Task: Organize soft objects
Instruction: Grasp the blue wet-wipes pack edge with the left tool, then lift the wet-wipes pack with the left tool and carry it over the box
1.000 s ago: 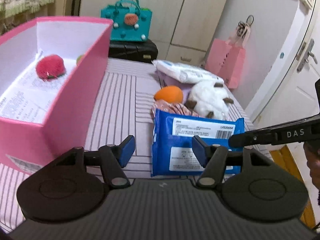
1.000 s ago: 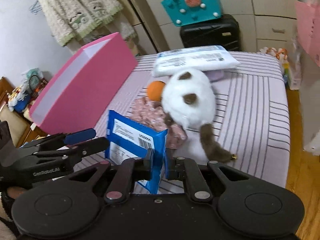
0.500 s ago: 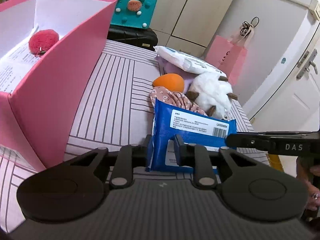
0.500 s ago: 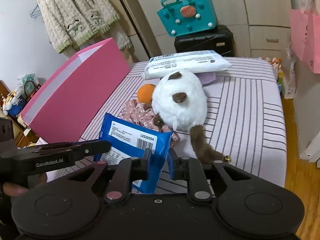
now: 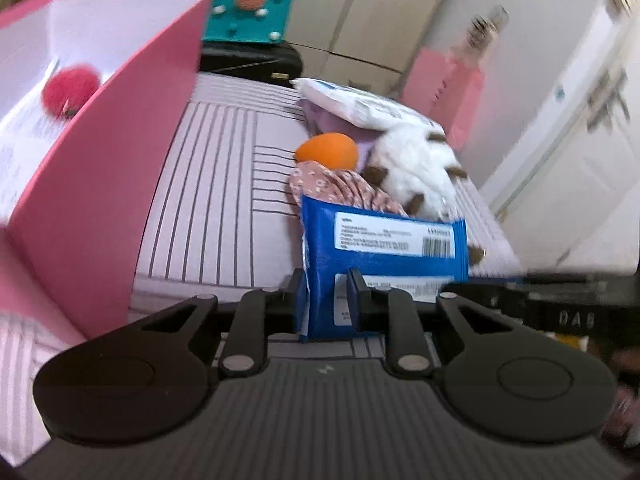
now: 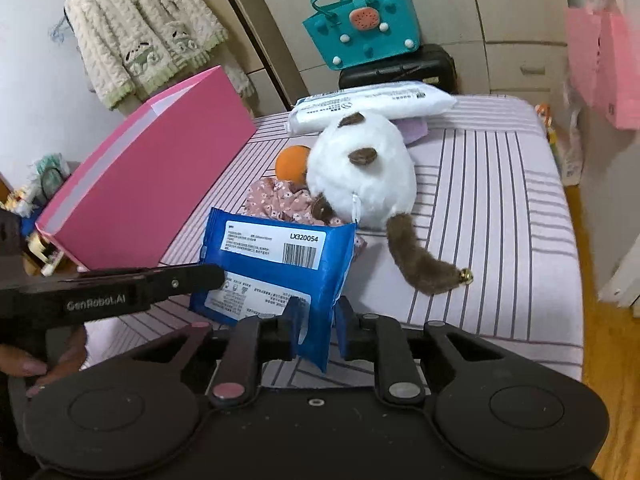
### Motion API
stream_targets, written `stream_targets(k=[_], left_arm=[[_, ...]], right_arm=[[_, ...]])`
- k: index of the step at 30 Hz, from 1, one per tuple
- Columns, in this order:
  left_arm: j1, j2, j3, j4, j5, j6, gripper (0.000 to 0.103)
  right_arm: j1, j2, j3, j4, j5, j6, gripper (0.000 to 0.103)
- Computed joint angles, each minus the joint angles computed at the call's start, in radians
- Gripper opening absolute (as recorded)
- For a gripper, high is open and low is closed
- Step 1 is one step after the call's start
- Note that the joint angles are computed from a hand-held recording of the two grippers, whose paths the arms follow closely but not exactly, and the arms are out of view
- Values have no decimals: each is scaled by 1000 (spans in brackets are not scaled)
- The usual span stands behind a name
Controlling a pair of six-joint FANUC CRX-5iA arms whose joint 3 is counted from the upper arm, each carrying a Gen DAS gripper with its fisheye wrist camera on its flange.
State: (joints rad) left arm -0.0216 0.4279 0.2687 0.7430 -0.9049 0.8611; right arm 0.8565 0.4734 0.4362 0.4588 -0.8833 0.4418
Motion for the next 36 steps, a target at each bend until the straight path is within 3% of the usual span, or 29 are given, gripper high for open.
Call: stream_targets(k=[9, 14, 18, 24, 29, 32, 36], left_arm=[[8, 81, 198, -108, -202, 18, 21], [10, 68, 204, -122, -236, -36, 21], [27, 72, 223, -97, -315, -84, 22], [41, 11, 149, -62, -290, -218, 22], [66, 26, 215, -52, -382, -198, 22], [81, 53, 287, -51, -457, -164, 22], [97, -2, 236, -25, -397, -213, 22]], right_arm=[[19, 69, 118, 18, -119, 38, 23], [44, 88, 168, 30, -184, 70, 28], [61, 85, 176, 48, -215, 73, 35], [79, 90, 205, 51, -245, 96, 38], [95, 117, 291, 41, -292, 150, 44], [109, 114, 292, 90, -265, 161, 52], [119, 151, 388, 82, -297, 209, 54]])
